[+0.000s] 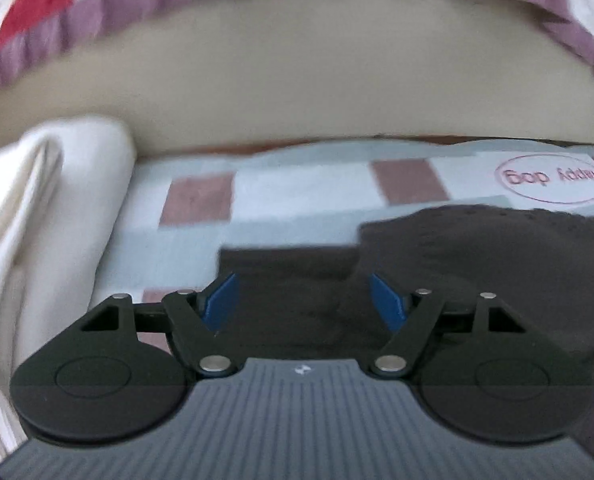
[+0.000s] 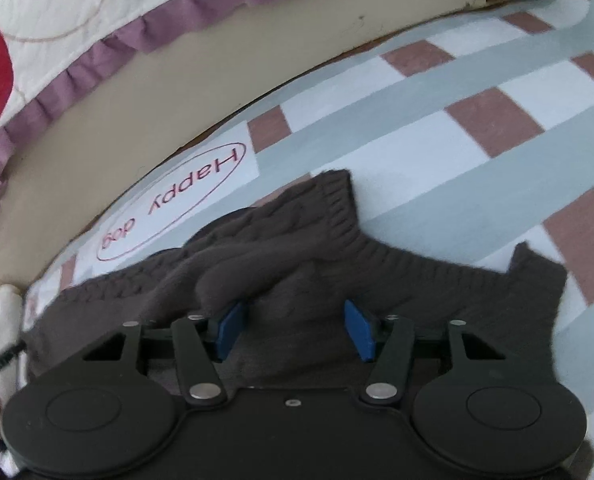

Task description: Fold clothes

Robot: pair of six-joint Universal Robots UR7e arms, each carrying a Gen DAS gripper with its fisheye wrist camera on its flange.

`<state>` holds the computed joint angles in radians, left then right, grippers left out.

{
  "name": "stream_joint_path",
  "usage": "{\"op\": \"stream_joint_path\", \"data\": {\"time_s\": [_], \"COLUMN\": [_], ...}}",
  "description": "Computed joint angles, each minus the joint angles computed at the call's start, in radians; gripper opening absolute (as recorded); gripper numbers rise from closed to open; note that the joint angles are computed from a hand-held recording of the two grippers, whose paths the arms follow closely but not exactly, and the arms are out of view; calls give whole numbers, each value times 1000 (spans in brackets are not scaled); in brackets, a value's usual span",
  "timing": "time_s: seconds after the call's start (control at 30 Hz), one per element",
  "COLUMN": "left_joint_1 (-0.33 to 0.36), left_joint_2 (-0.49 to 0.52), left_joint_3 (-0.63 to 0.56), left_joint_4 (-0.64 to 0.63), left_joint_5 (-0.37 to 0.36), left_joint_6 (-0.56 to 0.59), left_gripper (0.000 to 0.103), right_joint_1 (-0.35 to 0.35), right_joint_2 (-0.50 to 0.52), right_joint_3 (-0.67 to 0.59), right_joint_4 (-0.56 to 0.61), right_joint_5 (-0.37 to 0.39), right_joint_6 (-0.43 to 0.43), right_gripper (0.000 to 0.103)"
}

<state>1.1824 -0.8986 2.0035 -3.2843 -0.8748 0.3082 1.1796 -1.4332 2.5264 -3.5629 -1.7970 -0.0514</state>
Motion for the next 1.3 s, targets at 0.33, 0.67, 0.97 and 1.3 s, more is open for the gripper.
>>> {"op": "stream_joint_path", "data": {"time_s": [0.33,0.67,0.97,1.3], "left_joint_1": [57,110,138,17], "left_joint_2": [-8,-51,-55,68], "left_joint_3": [-114,-82,-74,-23], "left_joint_4": [307,274,225,70], "left_joint_5": [-78,-310,-423,-167], "left_joint_6": [-241,-285,-331,6], "left_gripper": [87,88,88,26], "right_joint_1": [23,87,146,379], "right_joint_2": [10,79,188,541], "right_joint_3": [-107,-203,-270,-298], "right_joint_4": [224,313,293,-235], "right_joint_5": [19,-56,-207,-653], "right_joint_6": [424,587,556,-216], "right_gripper": [73,84,97,29]}}
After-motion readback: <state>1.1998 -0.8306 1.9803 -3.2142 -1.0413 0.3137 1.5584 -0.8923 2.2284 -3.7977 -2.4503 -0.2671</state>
